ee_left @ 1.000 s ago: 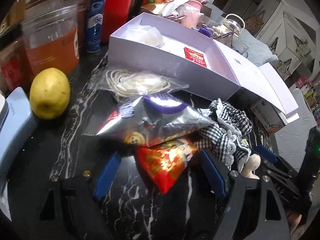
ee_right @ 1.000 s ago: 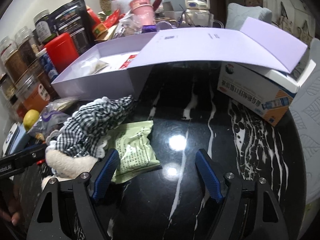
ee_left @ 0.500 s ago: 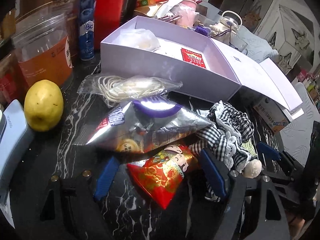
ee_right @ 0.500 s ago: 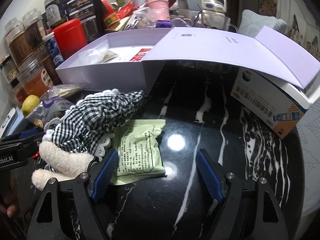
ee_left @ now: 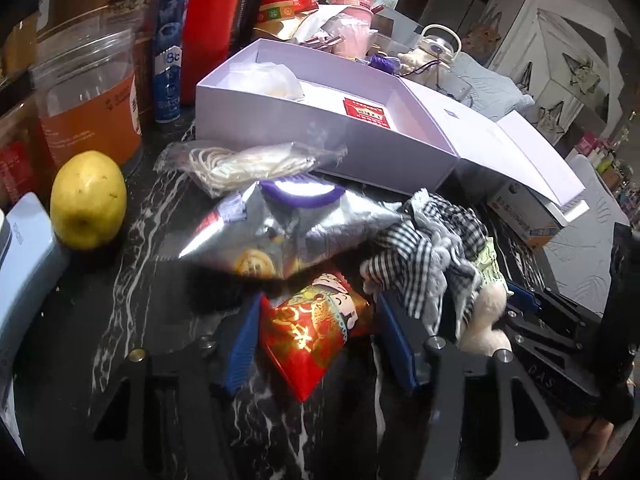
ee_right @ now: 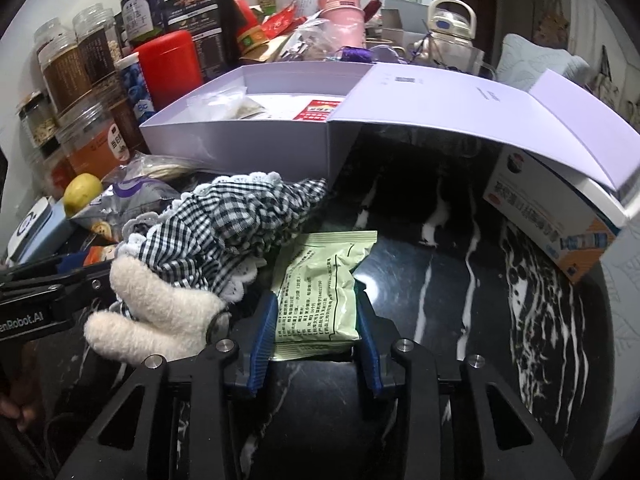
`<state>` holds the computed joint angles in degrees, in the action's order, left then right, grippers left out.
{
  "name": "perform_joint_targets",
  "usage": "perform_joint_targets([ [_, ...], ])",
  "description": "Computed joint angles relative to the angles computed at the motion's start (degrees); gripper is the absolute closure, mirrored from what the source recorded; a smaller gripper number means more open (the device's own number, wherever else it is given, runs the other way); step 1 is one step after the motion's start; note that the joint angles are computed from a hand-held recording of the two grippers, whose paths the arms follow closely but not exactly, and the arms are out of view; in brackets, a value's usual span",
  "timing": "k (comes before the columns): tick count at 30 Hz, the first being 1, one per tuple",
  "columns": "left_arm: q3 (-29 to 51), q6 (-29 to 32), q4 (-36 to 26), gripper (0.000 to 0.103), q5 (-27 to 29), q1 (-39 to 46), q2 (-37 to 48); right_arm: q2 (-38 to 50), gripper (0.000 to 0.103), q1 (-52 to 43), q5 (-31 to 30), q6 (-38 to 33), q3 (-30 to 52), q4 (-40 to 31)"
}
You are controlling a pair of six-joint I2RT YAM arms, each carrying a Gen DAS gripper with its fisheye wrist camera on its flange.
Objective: Organize soft objects
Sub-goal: 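Grasp the pale green packet with the right gripper while the left gripper grasps the red-gold snack bag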
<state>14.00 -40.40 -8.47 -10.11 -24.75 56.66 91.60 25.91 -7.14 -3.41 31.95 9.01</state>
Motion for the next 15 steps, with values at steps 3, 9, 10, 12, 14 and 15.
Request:
perform_joint_targets([
  [3, -1.05, -1.14, -2.7, 0.046, -0.04, -1.14, -3.69, -2.79, 0.065, -0.77, -0.02, 0.31, -2.51, -0.26],
  [9, -3.12, -3.09, -11.92, 0.048, -2.33, -5.31, -15.15, -11.8, 0.065, -2.71, -1.08, 1.14, -8.68, -3.88],
  [10, -3.31, -3.55, -13.69, 0.048, -3.19, -6.13, -16.93, -13.21, 0.065, -3.25, -1.11, 1.39, -9.72, -4.13],
  [12, -3.66, -3.93, -15.72, 0.048, -3.59, -7.16, -19.25, -16.93, 0.065, -4.35, -0.24, 2.33, -12.09, -5.26],
  [14, -3.85, -4.05, -17.56, 0.048, -3.9, -8.73, -20.94, -19.86, 0.065, -4.63, 0.35, 2.52, -13.6, -6.76],
  [15, -3.76, -4.11, -18.21, 0.048, -4.57, -10.17, -21.12, -21.63, 0.065, -4.3, 0.82, 2.38, -14.36, -7.91],
])
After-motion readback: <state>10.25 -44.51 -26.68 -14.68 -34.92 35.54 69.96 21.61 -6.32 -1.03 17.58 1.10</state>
